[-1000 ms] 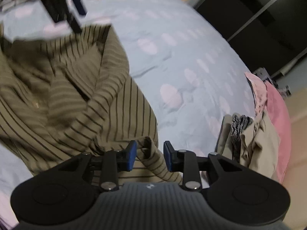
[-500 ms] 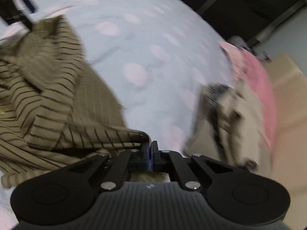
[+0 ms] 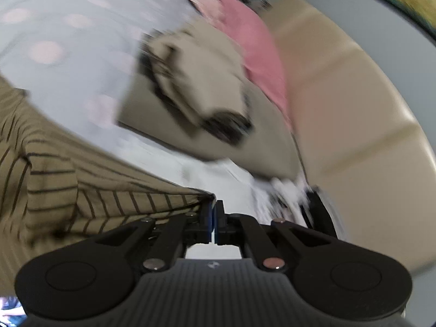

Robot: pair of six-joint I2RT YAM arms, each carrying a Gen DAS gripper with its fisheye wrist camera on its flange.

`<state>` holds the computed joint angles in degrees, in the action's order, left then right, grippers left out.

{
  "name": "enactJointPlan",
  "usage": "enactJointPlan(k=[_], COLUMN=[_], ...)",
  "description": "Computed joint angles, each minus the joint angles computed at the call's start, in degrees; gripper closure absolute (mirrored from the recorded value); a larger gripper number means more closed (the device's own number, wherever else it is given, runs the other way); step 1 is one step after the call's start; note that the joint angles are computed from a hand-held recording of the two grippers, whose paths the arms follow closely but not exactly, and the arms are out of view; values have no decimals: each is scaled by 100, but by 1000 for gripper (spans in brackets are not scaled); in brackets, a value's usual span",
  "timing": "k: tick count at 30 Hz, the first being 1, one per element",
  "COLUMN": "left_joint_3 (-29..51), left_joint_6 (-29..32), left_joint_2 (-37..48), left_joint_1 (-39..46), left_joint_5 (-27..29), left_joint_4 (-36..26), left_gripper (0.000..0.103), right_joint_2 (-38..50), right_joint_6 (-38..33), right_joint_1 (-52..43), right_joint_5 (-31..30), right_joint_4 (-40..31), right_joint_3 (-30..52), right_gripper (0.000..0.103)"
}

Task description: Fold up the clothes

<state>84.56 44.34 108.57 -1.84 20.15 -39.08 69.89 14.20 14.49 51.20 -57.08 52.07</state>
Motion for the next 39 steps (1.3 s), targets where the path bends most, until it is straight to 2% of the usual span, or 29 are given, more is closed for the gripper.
enactJointPlan(k=[4, 9, 11, 16, 18, 20, 21, 23, 25, 32, 35, 39], left_joint_3=[-186, -404, -337, 121, 317, 507, 594, 670, 525, 467, 776, 776], left_joint_6=[361, 1050, 1179, 1410, 1481, 1421, 1343, 1173, 1123, 616, 518, 575], left_joint_2=[-55, -16, 99, 625, 855, 1088, 1206, 1346, 1294, 782, 668, 349], left_joint_1=[-255, -615, -766, -1091, -1221, -1342, -1393, -1435, -1422, -937, -724, -581], left_joint_5=[-43, -51, -48, 2, -19, -131, -164, -103, 20, 536, 730, 923], left_joint_4=[221, 657, 715, 496, 422, 316, 262, 190, 288, 429, 147, -23], left_gripper=[52, 52, 55, 56, 61, 74, 77, 97, 102, 103, 103, 103], right_joint_2=[-171, -121, -133, -78, -43, -35, -29, -11, 17, -83, -174, -201], right_joint_6=[-159, -381, -516, -675, -760, -837, -874, -936, -979, -923, -835, -715], right_joint_1=[-521, -710, -823, -885, -871, -874, -901, -958, -1006, -1059, -1013, -861], right_joint_5=[-133, -305, -402, -523, -538, -575, -609, -675, -720, -799, -785, -704], right_joint_4=[162, 412, 564, 769, 852, 925, 968, 1038, 1080, 1049, 994, 858], right_joint_3=[-207, -384, -432, -497, -513, -518, -517, -515, -523, -583, -542, -423], right_gripper=[103, 102, 102, 102, 102, 102, 102, 102, 102, 102, 102, 102])
